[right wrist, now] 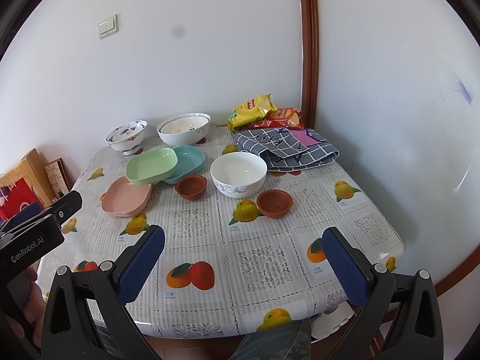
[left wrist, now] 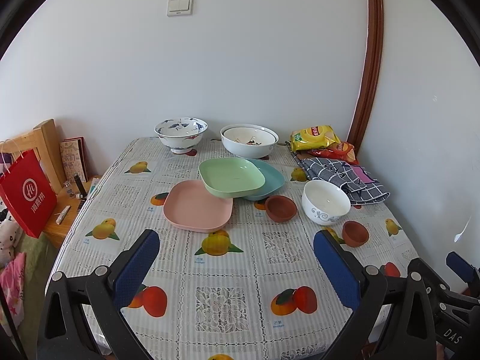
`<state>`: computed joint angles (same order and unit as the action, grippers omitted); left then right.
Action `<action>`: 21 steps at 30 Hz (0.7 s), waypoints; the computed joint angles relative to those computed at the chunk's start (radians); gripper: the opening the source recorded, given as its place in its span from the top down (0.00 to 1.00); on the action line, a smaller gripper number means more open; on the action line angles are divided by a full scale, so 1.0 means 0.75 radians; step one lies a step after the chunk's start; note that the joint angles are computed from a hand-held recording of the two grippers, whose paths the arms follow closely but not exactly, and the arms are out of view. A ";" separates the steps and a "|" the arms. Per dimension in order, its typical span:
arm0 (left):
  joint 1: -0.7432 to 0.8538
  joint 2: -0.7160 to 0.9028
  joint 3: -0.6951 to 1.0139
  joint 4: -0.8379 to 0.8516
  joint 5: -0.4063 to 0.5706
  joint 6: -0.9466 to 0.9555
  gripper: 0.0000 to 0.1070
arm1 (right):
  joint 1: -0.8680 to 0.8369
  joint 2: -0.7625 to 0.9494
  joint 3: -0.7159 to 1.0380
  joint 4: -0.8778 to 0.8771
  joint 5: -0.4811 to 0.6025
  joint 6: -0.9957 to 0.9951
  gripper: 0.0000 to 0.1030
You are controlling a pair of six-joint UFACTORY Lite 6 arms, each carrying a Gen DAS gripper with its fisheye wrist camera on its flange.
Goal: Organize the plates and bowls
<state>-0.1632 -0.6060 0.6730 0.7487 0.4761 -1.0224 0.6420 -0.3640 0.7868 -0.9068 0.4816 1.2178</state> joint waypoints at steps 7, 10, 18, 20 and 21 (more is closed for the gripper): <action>-0.007 -0.003 -0.008 -0.001 0.000 -0.004 0.04 | 0.017 -0.002 -0.002 -0.014 0.012 0.023 0.00; -0.008 -0.012 -0.018 -0.001 -0.004 -0.004 0.04 | 0.018 -0.004 -0.006 -0.019 0.009 0.033 0.00; 0.024 -0.014 -0.026 -0.055 -0.028 0.055 0.04 | 0.013 0.012 0.004 -0.004 0.009 0.031 0.00; 0.037 -0.015 -0.029 -0.075 -0.042 0.075 0.04 | 0.010 0.017 0.008 -0.006 0.008 0.031 0.00; 0.037 -0.011 -0.028 -0.065 -0.042 0.065 0.04 | 0.009 0.021 0.011 -0.004 0.007 0.029 0.00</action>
